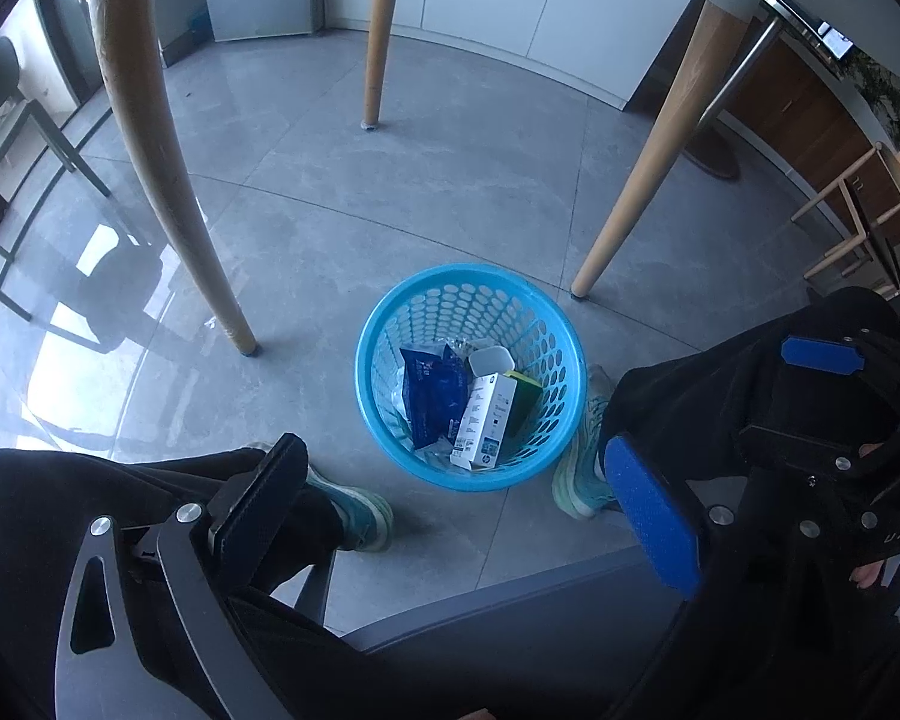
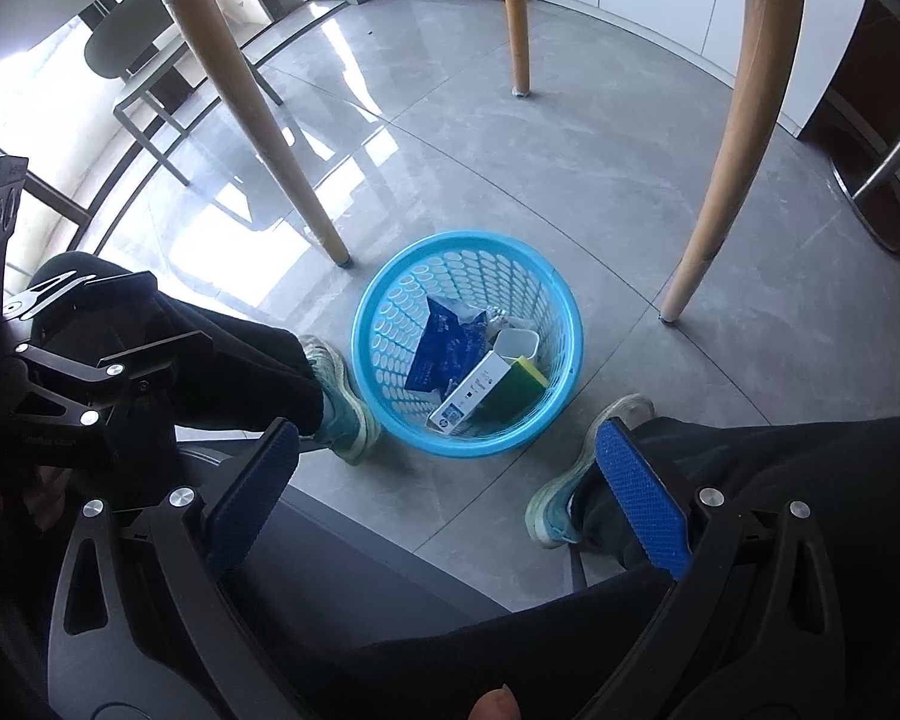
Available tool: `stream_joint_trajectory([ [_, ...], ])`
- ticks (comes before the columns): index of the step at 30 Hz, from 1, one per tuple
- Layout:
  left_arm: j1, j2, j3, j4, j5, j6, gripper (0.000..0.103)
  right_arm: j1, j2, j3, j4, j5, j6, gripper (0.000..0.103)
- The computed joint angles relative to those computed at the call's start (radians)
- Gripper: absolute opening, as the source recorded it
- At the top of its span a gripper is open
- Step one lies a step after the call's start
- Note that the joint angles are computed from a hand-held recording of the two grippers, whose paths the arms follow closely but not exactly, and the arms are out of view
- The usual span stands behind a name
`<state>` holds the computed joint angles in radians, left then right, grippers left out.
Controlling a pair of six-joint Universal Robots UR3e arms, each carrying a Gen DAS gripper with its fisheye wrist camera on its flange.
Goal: Collect trash
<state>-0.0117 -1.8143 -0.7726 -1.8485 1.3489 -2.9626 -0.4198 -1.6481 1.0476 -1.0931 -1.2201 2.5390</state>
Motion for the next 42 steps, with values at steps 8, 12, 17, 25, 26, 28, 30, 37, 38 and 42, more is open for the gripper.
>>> stream_joint_trajectory([
  [8, -0.008, -0.004, 0.016, -0.021, 0.008, 0.004, 0.097, 0.003, -0.018, 0.017, 0.001, -0.002, -0.005, 0.095],
  [12, -0.007, -0.007, 0.019, -0.033, 0.008, 0.003, 0.097, 0.001, -0.019, 0.02, 0.002, 0.0, -0.001, 0.095],
  [17, -0.011, -0.016, 0.034, -0.043, 0.011, 0.002, 0.097, 0.002, -0.02, 0.025, 0.002, -0.003, -0.001, 0.095],
  [25, -0.004, -0.012, 0.023, -0.044, 0.001, 0.006, 0.097, -0.003, -0.021, 0.026, 0.02, -0.003, -0.001, 0.095],
  [26, -0.005, -0.013, 0.025, -0.046, 0.005, 0.004, 0.097, 0.001, -0.015, 0.018, 0.023, -0.003, 0.004, 0.095],
  [28, -0.003, -0.013, 0.025, -0.048, 0.001, 0.005, 0.097, -0.004, -0.009, 0.008, 0.034, -0.001, -0.001, 0.095],
  [30, 0.002, -0.011, 0.023, -0.051, -0.004, 0.009, 0.097, -0.005, -0.007, 0.006, 0.038, 0.001, 0.001, 0.095],
  [37, 0.003, -0.006, 0.011, -0.051, -0.011, 0.009, 0.097, -0.007, -0.003, 0.002, 0.045, 0.003, 0.001, 0.095],
  [38, 0.002, -0.007, 0.012, -0.051, -0.01, 0.008, 0.097, -0.007, -0.002, 0.001, 0.044, 0.003, 0.0, 0.095],
  [42, 0.002, -0.009, 0.02, -0.058, -0.012, 0.005, 0.097, -0.008, 0.0, -0.001, 0.045, 0.003, -0.003, 0.095],
])
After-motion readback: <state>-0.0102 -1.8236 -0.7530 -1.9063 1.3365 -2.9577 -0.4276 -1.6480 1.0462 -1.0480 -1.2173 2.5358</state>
